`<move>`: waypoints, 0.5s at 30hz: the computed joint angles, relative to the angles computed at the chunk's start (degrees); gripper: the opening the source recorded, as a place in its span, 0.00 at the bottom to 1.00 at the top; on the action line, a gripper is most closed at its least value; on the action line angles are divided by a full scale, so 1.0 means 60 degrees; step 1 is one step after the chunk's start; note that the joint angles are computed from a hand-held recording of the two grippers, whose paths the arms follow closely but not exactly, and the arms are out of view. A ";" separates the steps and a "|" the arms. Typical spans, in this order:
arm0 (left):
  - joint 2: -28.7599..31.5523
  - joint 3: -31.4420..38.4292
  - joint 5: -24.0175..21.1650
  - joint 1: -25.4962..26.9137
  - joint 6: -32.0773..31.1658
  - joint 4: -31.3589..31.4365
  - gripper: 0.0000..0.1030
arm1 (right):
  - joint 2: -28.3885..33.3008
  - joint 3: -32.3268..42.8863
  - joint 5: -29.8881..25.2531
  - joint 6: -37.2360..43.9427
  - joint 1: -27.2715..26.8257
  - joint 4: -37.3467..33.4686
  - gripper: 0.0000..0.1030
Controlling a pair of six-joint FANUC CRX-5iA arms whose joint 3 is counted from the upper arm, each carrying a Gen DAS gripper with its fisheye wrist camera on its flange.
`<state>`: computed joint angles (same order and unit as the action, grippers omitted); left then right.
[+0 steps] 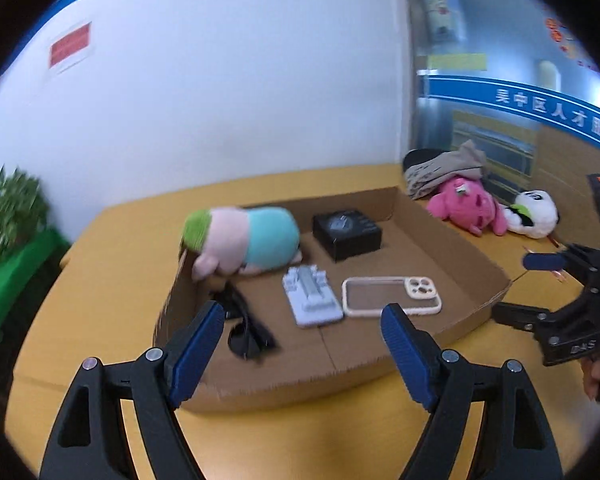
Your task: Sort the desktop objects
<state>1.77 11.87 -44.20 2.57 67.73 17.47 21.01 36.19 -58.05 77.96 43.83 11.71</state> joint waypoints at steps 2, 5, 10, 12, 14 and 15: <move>-0.0117 -0.0080 -0.0096 -0.0034 0.0628 -0.0245 0.79 | -0.0332 -0.0467 0.0180 -0.0645 0.0097 0.0248 1.00; -0.0477 -0.0410 0.0167 -0.0005 0.1237 -0.0244 0.79 | -0.0717 -0.1039 0.0412 -0.1124 0.0279 0.0675 1.00; -0.0899 -0.0734 0.0509 -0.0040 0.1696 -0.0341 0.79 | -0.0953 -0.1496 0.0487 -0.1705 0.0563 0.1264 1.00; -0.0918 -0.0586 0.0402 -0.0097 0.2146 -0.0782 0.79 | -0.0962 -0.1513 0.0442 -0.1845 0.0627 0.1413 1.00; -0.0932 -0.0465 0.0329 -0.0143 0.2626 -0.1168 0.79 | -0.1032 -0.1613 0.0548 -0.1917 0.0679 0.1438 1.00; -0.0943 -0.0453 0.0313 -0.0148 0.2739 -0.1230 0.79 | -0.1042 -0.1608 0.0546 -0.1881 0.0693 0.1412 1.00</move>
<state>-3.89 9.15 -42.32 1.68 84.16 10.09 14.76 26.54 -54.77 66.68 47.98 20.18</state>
